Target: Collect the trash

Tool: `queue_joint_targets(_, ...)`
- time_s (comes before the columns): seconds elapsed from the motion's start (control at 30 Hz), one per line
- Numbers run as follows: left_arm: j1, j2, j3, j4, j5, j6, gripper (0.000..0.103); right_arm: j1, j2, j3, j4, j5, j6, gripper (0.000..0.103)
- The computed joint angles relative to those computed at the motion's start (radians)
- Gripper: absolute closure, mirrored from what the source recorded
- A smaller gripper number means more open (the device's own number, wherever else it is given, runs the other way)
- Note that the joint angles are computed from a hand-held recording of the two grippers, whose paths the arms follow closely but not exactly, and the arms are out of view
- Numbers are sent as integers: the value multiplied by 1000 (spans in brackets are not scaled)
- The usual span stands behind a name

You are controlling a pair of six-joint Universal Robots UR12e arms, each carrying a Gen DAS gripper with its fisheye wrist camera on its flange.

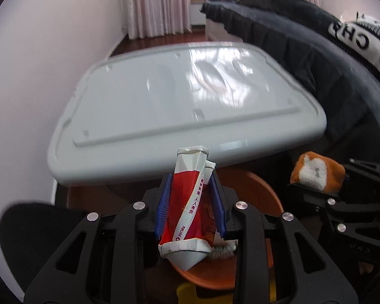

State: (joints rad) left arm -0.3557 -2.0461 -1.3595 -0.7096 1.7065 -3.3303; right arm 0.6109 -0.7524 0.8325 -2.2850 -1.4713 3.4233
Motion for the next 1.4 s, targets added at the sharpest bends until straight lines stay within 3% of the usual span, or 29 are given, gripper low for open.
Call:
queue_joint_targets(0.37,23,-48,29,-246,-102,-44,72,-8,60,-80,198,64,10,64)
queue_joint_targets(0.53,33,-60,38,-298,-131,-56,68,-10,78,-106,250,89,13,61)
queue_joint_targets(0.6,33,-62,42,-305,-131,-56,62,-9,78,-102,255,94,13,57)
queue_joint_targets(0.67,35,-63,45,-313,-134,-61,45,-8,81,-107,255,94,17,51)
queue_joint_targets(0.77,41,-54,34,-295,-139,-80,36,-10,71,-88,221,94,35,48)
queue_joint_targets(1.17,47,-44,17,-241,-157,-112,34,-17,40,-32,139,65,97,40)
queue_joint_targets(1.23,43,-41,12,-209,-135,-112,28,-15,39,-26,118,40,108,35)
queue_joint_targets(1.4,27,-44,11,-91,-19,-104,25,3,45,-25,44,-113,138,18)
